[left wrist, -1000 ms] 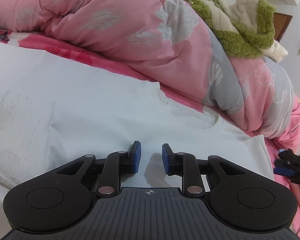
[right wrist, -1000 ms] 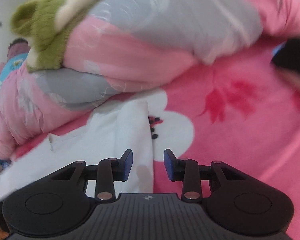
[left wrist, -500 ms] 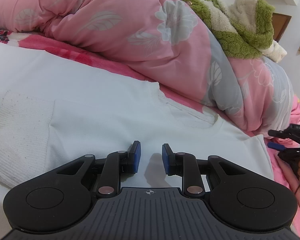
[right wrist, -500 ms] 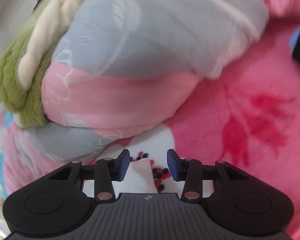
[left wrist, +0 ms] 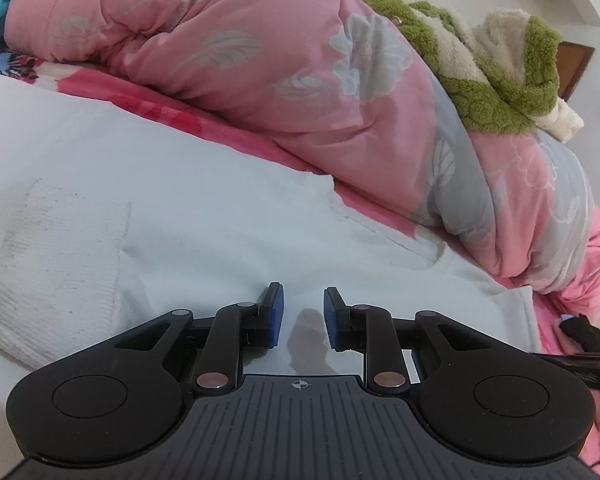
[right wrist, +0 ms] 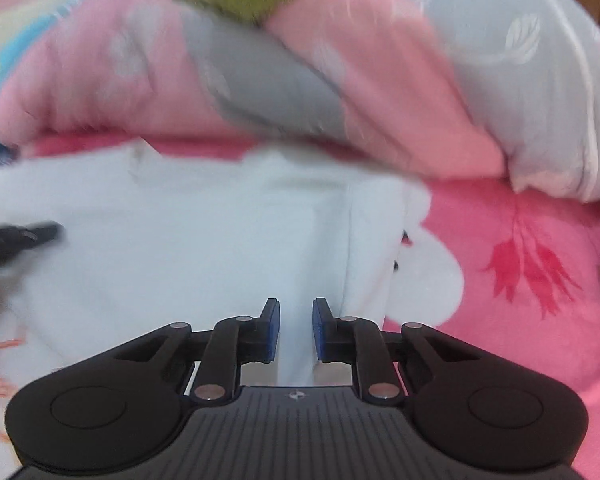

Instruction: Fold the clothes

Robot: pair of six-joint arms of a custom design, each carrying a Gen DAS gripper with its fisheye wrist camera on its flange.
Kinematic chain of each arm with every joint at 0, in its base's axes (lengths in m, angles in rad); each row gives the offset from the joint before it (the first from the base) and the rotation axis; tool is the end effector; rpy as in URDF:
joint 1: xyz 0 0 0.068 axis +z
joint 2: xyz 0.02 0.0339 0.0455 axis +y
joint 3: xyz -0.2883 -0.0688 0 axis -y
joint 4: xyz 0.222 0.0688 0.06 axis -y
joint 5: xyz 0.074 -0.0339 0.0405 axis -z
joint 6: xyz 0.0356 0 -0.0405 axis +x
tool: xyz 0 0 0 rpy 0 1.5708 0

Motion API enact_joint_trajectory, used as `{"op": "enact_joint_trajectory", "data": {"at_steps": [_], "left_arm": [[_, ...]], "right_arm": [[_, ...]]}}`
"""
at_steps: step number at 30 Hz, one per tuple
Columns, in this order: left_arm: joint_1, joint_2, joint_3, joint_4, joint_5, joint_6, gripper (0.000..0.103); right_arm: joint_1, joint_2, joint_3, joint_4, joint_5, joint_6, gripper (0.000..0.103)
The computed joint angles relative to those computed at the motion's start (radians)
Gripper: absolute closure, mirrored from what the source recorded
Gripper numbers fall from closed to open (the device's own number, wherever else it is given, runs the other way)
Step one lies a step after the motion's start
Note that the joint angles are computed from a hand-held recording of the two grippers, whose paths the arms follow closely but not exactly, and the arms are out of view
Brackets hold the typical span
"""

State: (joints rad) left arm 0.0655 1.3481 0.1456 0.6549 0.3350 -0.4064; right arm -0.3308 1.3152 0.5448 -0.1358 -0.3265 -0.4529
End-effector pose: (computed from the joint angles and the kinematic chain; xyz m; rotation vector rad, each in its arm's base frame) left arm 0.1845 0.0004 0.1531 -0.3006 2.1131 -0.5564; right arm 0.2067 -0.0589 0.1961 -0.2836 2.3961 0.0492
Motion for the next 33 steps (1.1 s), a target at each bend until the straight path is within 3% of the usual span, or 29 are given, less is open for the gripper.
{"op": "enact_joint_trajectory", "data": {"at_steps": [6,12,16,20,22,24,29,32,33], "left_arm": [[0.004,-0.004,-0.001,-0.002,0.005,0.004,0.079],[0.005,-0.004,0.0,-0.003,0.008,0.009,0.079],[0.01,-0.006,0.002,-0.009,0.015,0.01,0.079],[0.016,-0.008,0.004,-0.016,0.022,0.012,0.079],[0.016,-0.009,0.005,-0.019,0.022,0.014,0.079],[0.016,-0.01,0.007,-0.022,0.022,0.015,0.079],[0.015,-0.012,0.007,-0.023,0.02,0.018,0.079],[0.015,-0.011,0.006,-0.022,0.02,0.019,0.079],[0.015,-0.012,0.006,-0.023,0.021,0.02,0.079]], "right_arm": [[0.086,0.221,0.094,0.164,0.082,0.15,0.092],[0.111,0.367,0.237,0.186,0.116,0.282,0.092],[0.049,0.352,0.289,0.171,0.045,0.403,0.089],[-0.039,0.266,0.297,0.09,-0.035,0.402,0.089],[-0.079,0.251,0.306,0.047,-0.059,0.394,0.082],[-0.125,0.267,0.327,0.017,-0.102,0.404,0.062],[-0.187,0.404,0.445,-0.093,-0.223,0.466,0.062],[-0.182,0.484,0.486,-0.11,-0.261,0.476,0.074],[-0.175,0.483,0.474,-0.087,-0.257,0.468,0.084]]}}
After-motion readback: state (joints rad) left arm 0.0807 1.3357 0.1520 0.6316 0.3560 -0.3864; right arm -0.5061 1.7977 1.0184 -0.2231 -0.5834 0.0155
